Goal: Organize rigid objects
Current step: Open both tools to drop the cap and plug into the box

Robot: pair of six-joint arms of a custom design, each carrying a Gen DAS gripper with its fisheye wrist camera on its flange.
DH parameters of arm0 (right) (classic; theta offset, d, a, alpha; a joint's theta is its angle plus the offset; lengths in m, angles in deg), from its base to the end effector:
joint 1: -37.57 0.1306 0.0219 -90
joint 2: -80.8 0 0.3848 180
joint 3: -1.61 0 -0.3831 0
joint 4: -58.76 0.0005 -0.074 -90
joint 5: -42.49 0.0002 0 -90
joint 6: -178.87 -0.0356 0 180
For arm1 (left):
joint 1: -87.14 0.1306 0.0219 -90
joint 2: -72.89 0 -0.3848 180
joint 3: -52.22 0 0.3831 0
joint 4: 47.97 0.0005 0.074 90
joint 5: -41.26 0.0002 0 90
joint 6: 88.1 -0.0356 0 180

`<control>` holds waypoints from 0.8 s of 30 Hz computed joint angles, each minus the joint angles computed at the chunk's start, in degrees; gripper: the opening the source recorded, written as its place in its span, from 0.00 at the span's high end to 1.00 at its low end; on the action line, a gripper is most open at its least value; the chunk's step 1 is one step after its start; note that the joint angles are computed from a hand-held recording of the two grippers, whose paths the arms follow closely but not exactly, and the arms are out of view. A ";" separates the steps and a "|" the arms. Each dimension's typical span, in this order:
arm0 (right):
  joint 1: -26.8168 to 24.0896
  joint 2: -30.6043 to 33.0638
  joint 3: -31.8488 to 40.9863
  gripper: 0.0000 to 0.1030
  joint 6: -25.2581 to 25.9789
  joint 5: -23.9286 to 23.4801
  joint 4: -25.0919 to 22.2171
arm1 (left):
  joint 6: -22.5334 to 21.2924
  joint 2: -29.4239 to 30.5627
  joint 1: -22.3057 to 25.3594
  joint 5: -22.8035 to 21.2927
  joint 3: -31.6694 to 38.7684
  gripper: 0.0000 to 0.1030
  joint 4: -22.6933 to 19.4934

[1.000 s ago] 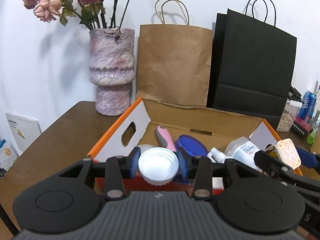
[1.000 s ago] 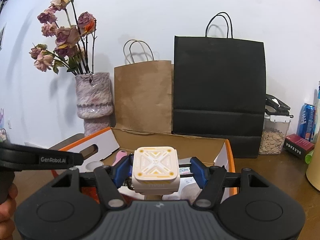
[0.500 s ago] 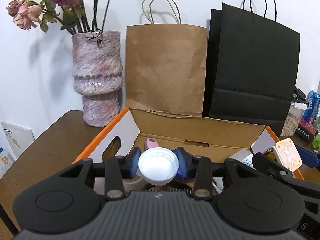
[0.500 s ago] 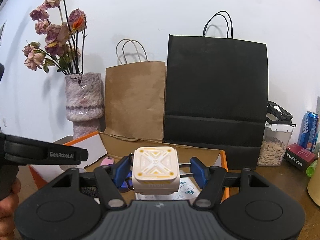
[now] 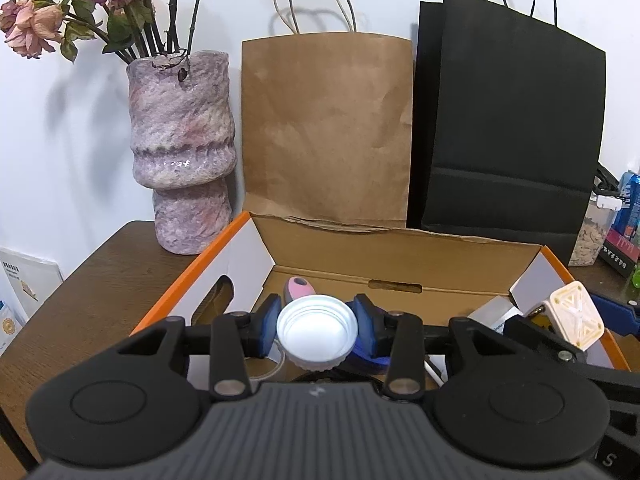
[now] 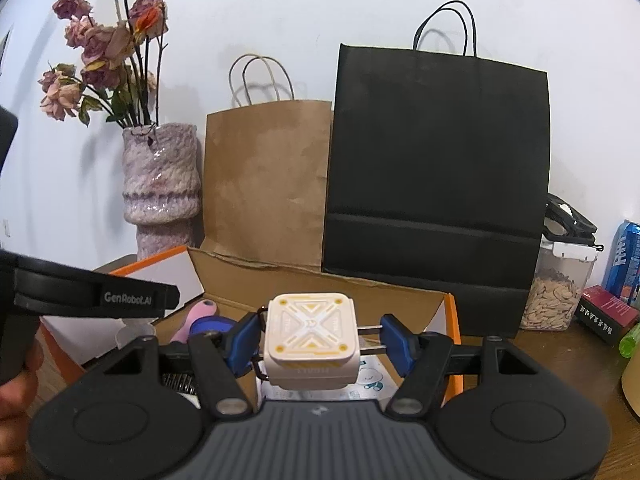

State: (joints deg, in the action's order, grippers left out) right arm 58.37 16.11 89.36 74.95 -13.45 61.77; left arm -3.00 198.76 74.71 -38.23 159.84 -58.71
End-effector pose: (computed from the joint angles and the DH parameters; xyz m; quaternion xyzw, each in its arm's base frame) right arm 0.5869 0.2011 0.2580 0.1098 0.8124 -0.0809 0.5669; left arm 0.6884 -0.1589 0.2694 0.1752 0.8412 -0.1119 0.4992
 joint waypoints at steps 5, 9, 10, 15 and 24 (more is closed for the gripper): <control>0.08 -0.12 -0.17 0.15 -1.61 1.24 -0.69 | 0.23 -0.38 -0.09 -1.26 -1.07 0.00 2.03; 0.29 -0.41 -0.97 0.01 -1.28 2.47 1.10 | 1.17 -0.25 0.08 -1.42 -0.70 0.00 1.70; 0.32 -0.40 -1.01 0.00 -1.20 2.73 1.21 | 1.34 -0.12 0.14 -1.34 -0.49 0.00 1.43; 0.39 -0.38 -0.99 0.00 -1.20 3.09 1.22 | 1.47 0.03 0.24 -1.37 -0.20 0.00 0.99; 0.67 -0.99 -1.76 0.00 -1.65 4.05 1.75 | 1.50 -0.89 0.51 -0.86 -1.35 0.00 1.41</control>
State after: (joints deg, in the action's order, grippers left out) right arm 59.04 15.13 87.60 73.30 -9.40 63.52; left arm -1.50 197.87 75.21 -39.09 158.50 -57.30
